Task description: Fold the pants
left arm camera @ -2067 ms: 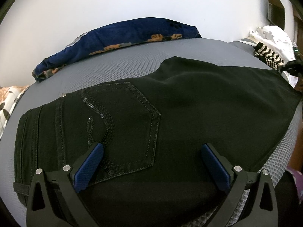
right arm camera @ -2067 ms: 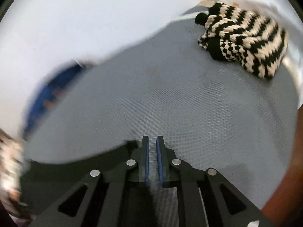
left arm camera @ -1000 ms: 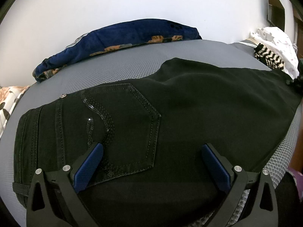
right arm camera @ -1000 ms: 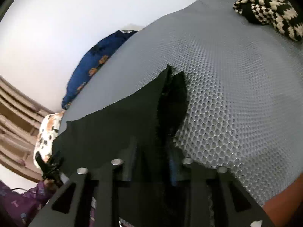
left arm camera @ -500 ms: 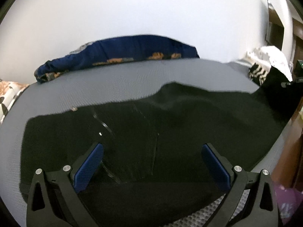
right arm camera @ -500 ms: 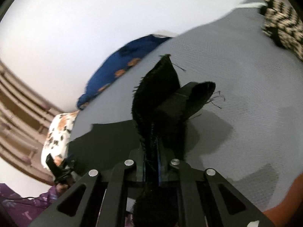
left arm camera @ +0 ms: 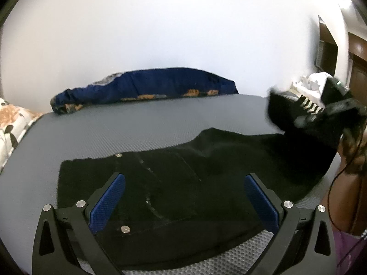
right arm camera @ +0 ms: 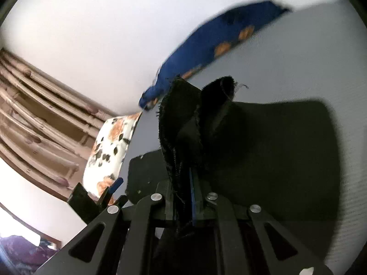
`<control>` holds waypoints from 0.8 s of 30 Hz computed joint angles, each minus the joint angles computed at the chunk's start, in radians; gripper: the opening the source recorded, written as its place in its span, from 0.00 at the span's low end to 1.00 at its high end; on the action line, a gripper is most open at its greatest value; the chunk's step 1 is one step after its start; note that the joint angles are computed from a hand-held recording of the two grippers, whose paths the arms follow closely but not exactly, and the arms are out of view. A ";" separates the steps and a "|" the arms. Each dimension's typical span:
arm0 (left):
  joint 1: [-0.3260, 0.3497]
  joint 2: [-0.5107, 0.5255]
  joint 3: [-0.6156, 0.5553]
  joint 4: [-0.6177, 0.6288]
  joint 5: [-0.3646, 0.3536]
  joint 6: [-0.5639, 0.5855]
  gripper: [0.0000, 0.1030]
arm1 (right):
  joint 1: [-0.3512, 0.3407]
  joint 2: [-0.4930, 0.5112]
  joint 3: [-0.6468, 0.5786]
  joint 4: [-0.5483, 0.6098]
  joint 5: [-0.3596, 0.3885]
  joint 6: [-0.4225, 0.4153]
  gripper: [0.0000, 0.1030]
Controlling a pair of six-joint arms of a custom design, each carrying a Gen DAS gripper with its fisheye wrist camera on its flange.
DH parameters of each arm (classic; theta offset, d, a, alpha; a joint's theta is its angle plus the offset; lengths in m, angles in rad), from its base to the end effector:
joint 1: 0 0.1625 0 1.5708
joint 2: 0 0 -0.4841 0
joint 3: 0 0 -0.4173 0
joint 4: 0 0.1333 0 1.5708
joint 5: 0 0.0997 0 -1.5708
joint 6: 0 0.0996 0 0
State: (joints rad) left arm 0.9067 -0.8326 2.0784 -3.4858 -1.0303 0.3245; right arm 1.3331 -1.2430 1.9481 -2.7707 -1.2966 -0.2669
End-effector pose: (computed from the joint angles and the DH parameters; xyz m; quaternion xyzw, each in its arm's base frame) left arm -0.2184 -0.5785 0.1200 0.3547 0.8429 -0.3545 0.1951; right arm 0.0129 -0.6276 0.3133 -0.0475 0.9599 -0.2680 0.0678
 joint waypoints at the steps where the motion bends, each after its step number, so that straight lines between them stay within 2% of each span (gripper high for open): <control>1: 0.003 -0.002 0.001 -0.004 -0.006 0.000 1.00 | 0.010 0.025 0.000 -0.012 -0.016 0.008 0.09; 5: 0.013 -0.012 0.007 0.005 -0.023 -0.018 1.00 | 0.030 0.096 0.002 -0.038 -0.061 0.022 0.09; 9: 0.022 -0.013 0.009 0.019 -0.042 -0.031 0.99 | 0.040 0.124 0.005 -0.075 -0.103 0.043 0.09; 13: 0.023 -0.011 0.011 0.027 -0.047 -0.030 1.00 | 0.061 0.133 0.005 -0.092 -0.167 0.015 0.10; 15: 0.023 -0.009 0.010 0.030 -0.047 -0.031 1.00 | 0.075 0.145 0.001 -0.102 -0.193 0.002 0.15; 19: 0.026 -0.007 0.010 0.043 -0.041 -0.037 0.99 | 0.077 0.157 0.006 -0.145 -0.121 -0.022 0.24; 21: 0.026 -0.005 0.009 0.051 -0.031 -0.041 1.00 | 0.073 0.152 0.010 -0.158 -0.064 -0.023 0.46; 23: 0.027 -0.006 0.009 0.051 -0.029 -0.041 1.00 | 0.059 0.131 0.025 -0.168 -0.008 -0.028 0.53; 24: 0.028 -0.006 0.009 0.045 -0.030 -0.042 1.00 | 0.057 0.118 0.033 -0.180 -0.024 -0.035 0.53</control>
